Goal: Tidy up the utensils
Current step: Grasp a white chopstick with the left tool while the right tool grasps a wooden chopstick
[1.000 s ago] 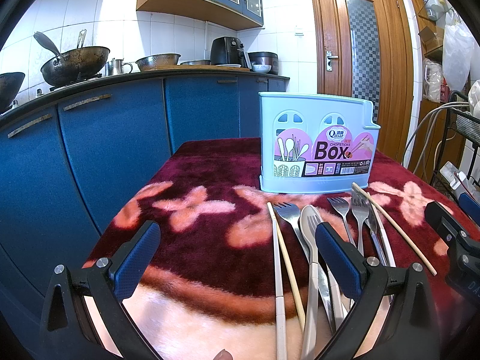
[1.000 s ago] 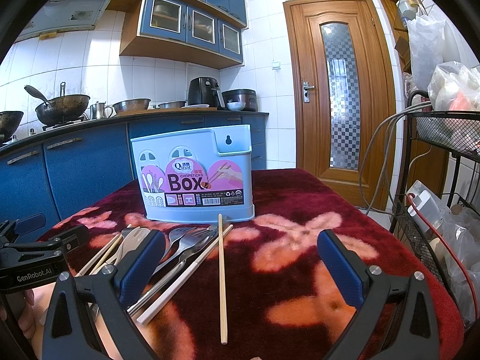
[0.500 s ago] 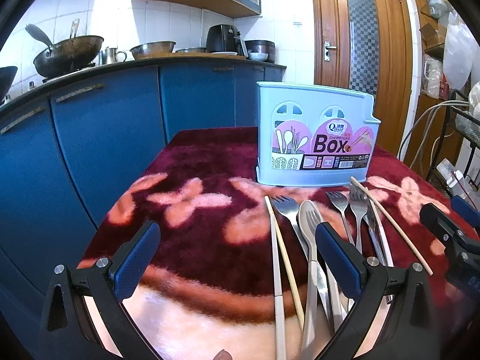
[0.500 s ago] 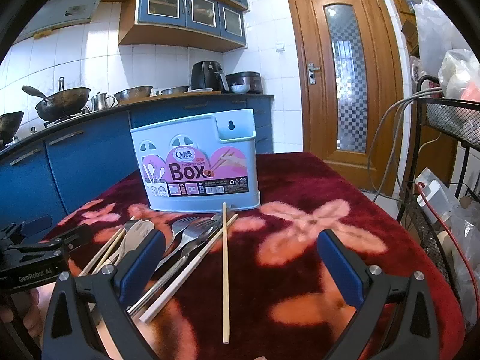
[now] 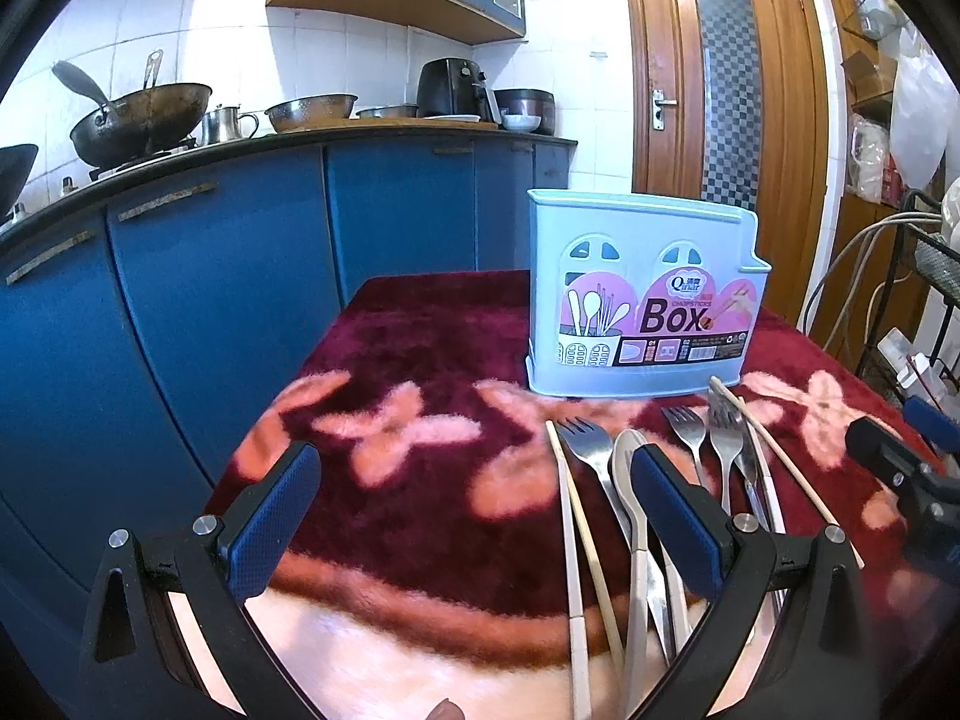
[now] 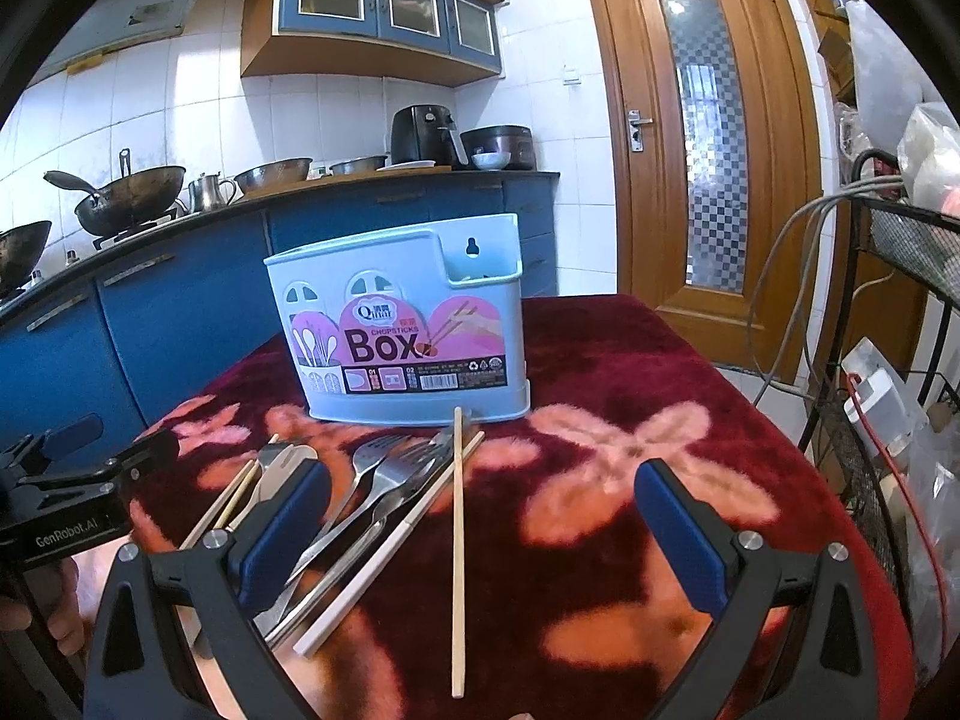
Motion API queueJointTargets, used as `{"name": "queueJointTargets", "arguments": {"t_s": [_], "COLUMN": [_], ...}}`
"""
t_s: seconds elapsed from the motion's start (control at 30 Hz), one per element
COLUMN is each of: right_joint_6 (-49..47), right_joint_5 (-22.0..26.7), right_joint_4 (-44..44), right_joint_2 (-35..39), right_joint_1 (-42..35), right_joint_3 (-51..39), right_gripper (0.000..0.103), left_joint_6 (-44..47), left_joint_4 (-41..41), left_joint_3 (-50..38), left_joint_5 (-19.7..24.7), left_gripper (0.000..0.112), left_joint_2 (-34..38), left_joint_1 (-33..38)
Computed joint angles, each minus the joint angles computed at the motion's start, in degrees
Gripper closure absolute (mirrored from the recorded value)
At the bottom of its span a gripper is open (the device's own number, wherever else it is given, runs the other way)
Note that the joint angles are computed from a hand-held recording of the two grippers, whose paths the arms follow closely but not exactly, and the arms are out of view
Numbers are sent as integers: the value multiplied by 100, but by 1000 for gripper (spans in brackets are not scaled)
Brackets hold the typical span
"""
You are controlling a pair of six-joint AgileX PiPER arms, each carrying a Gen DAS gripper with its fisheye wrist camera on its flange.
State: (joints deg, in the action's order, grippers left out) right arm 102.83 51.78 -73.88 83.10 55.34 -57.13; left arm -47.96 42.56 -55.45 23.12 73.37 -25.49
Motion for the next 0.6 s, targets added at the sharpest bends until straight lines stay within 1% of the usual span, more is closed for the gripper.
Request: {"name": "queueJointTargets", "arguments": {"t_s": [0.07, 0.17, 0.2, 0.27, 0.3, 0.37, 0.4, 0.47, 0.5, 0.57, 0.6], "right_joint_6": [-428, -1141, -1486, -1969, -2270, -2883, -3303, -3810, -4032, -4382, -4514], "right_joint_5": [-2, -172, -310, -481, -526, -545, -543, -619, -647, -695, -701], "right_joint_4": [257, 779, 1069, 1479, 1739, 2265, 2639, 3137, 3366, 3718, 3853], "right_joint_2": [45, 76, 79, 105, 144, 269, 361, 464, 501, 576, 608], "right_joint_1": [-88, -314, -441, -623, -714, -888, -1006, -1175, -1250, -1400, -1450], "right_joint_3": [-198, -462, -568, -703, -810, -1041, -1198, -1352, -1408, -1483, -1514], "right_gripper": [0, 0, 0, 0, 1, 8, 9, 17, 19, 27, 29], "left_joint_6": [342, 1300, 1777, 2298, 2727, 3325, 3618, 3943, 4031, 4156, 4169], "left_joint_4": [-262, -1005, -1393, -1830, -2214, -2771, -3046, -3343, -3421, -3525, -3546], "left_joint_3": [-123, -449, -612, -834, -1007, -1245, -1368, -1517, -1530, -1596, -1600], "left_joint_5": [61, 268, 401, 606, 779, 1032, 1185, 1390, 1423, 1605, 1671], "left_gripper": [9, 9, 9, 9, 9, 9, 9, 10, 12, 14, 17], "left_joint_2": [65, 245, 333, 486, 605, 794, 905, 1063, 1113, 1221, 1269], "left_joint_1": [34, 137, 201, 271, 346, 462, 525, 579, 598, 622, 633]}}
